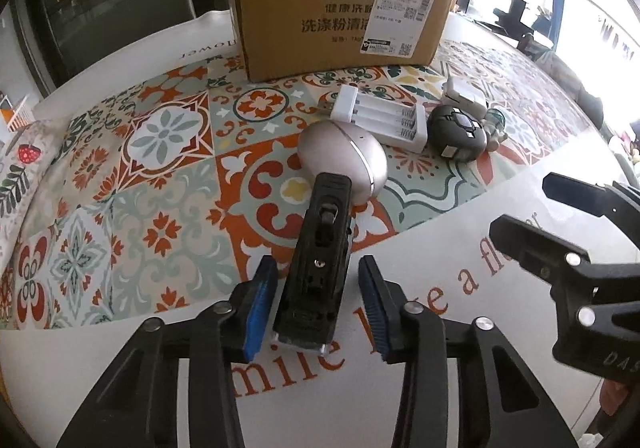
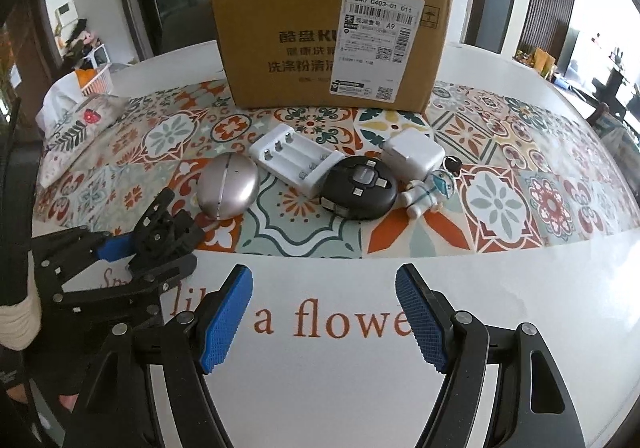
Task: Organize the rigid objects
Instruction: 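Grasp the small black rectangular gadget with the left tool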
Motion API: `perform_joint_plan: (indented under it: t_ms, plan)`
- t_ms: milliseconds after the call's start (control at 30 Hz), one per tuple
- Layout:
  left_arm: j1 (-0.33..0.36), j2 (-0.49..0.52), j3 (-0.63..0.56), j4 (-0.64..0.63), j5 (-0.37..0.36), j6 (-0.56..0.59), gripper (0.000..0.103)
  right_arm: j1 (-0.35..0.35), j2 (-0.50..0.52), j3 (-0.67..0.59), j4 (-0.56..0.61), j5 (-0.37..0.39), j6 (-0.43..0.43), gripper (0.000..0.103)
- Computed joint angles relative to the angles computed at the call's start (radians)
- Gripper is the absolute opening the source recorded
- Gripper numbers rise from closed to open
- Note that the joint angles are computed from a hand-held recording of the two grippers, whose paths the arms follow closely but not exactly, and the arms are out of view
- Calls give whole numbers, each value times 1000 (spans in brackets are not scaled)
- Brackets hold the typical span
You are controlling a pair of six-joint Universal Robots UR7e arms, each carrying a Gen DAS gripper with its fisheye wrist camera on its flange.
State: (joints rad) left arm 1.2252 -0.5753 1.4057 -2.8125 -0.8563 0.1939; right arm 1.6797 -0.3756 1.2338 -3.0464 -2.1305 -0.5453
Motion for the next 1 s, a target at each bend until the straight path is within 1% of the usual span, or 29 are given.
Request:
perform_joint_plan:
  t_ms: [100, 133, 367, 500, 733, 867, 1000]
  plan:
    - [3, 8, -5, -24, -2, 10, 35, -4, 4, -5, 6, 8, 17, 74]
    - [5, 9, -8, -28, -6, 11, 32, -5, 5, -6, 8, 12, 22, 74]
    - [9, 2, -4, -41, -4, 7, 30, -9, 15, -19, 25, 38, 27, 74]
    - [3, -18, 21, -71, 14, 3, 29, -4, 24, -33, 26, 59, -4, 74]
    - [8, -66, 51, -76, 26, -19, 29, 10, 60, -91, 53, 122, -62, 74]
    - [12, -81, 56, -85, 46, -20, 29, 15, 94, -143, 82, 145, -89, 74]
    - [22, -92, 51, -66, 47, -32, 29, 15, 134, -206, 124, 165, -97, 74]
